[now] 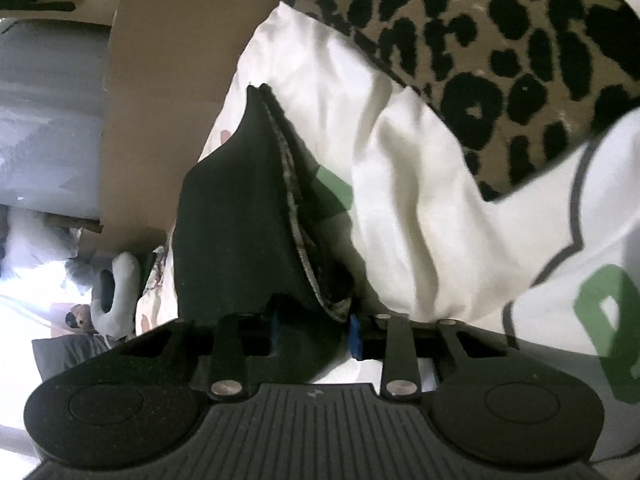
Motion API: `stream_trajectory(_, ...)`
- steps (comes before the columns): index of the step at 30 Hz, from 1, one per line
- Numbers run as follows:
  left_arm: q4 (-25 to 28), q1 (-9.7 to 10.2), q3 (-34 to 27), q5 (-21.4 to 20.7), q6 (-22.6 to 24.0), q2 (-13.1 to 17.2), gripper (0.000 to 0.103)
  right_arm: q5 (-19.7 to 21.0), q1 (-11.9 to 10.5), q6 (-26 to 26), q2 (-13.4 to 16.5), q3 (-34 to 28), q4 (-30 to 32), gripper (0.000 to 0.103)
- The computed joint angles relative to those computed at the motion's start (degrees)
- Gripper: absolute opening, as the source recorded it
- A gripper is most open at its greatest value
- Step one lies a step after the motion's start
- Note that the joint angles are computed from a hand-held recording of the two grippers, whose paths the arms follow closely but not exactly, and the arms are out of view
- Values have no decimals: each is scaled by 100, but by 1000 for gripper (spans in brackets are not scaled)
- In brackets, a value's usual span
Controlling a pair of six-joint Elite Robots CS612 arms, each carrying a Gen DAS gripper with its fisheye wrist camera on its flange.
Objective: Fold clothes
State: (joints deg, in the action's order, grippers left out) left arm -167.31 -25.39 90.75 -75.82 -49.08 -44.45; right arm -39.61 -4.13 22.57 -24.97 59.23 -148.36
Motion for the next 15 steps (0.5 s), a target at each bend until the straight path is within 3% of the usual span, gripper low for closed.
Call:
stream_trajectory(2, -55, 7, 5, -29, 65, 2, 24, 69, -12, 36, 6, -10, -12, 12)
stream_trajectory(5, -112, 20, 39, -93, 130, -6, 22, 341, -54, 304, 37, -1, -202, 10)
stream_trajectory(7, -183, 37, 90, -154, 57, -22, 6, 535, -82, 550, 73, -8, -362, 10)
stream_trajectory(8, -243, 37, 114, -154, 35, -29, 6, 622, -94, 653, 89, -15, -423, 10)
stream_trajectory(11, -353, 31, 170, -122, 68, -59, 5, 523, -80, 353, 75, -61, -98, 16)
stream_trajectory(14, -407, 39, 205, -160, 23, -80, 5, 385, -37, 125, 71, -94, 151, 33)
stream_trajectory(15, -413, 44, 200, -177, 26, -78, 5, 362, -17, 39, 74, -108, 237, 32)
